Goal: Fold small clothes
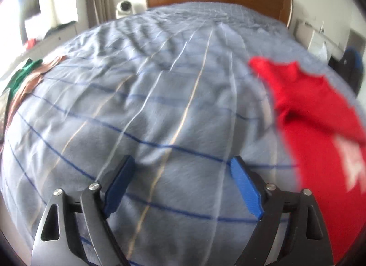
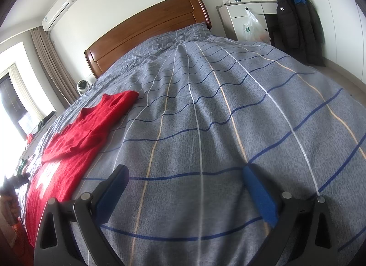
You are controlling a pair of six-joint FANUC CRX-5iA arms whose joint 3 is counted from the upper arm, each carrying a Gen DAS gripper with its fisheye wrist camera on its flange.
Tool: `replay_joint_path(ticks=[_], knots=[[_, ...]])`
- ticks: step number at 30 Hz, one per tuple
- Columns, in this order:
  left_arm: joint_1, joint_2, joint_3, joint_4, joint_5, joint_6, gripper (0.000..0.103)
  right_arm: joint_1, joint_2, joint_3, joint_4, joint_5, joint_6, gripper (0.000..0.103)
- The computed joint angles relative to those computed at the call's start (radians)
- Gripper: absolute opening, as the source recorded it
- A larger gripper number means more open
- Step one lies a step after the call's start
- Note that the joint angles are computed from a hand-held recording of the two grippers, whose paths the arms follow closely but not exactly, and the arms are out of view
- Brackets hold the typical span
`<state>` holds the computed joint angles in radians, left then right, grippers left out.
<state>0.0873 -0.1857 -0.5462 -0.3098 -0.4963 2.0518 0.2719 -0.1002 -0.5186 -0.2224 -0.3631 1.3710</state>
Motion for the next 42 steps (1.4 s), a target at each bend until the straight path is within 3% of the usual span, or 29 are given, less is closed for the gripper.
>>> replay_joint_path(ticks=[2, 4, 10, 24, 42], knots=[[-0.004, -0.007, -0.002, -0.023, 0.009, 0.049, 0.093, 0.002, -0.001, -0.001, 0.005, -0.002, -0.006, 0.099], [0.004, 0.004, -0.003, 0.003, 0.018, 0.014, 0.097, 0.002, 0.000, 0.000, 0.008, -0.003, -0.008, 0.099], [-0.015, 0.028, 0.021, -0.040, 0.012, 0.045, 0.102, 0.002, 0.001, 0.000, 0.011, -0.003, -0.011, 0.099], [-0.060, 0.027, 0.042, -0.136, -0.030, 0.139, 0.102, 0.003, 0.003, 0.000, 0.012, -0.001, -0.012, 0.099], [-0.064, 0.028, 0.045, -0.143, -0.033, 0.146, 0.102, 0.002, 0.003, -0.001, 0.012, 0.000, -0.012, 0.099]])
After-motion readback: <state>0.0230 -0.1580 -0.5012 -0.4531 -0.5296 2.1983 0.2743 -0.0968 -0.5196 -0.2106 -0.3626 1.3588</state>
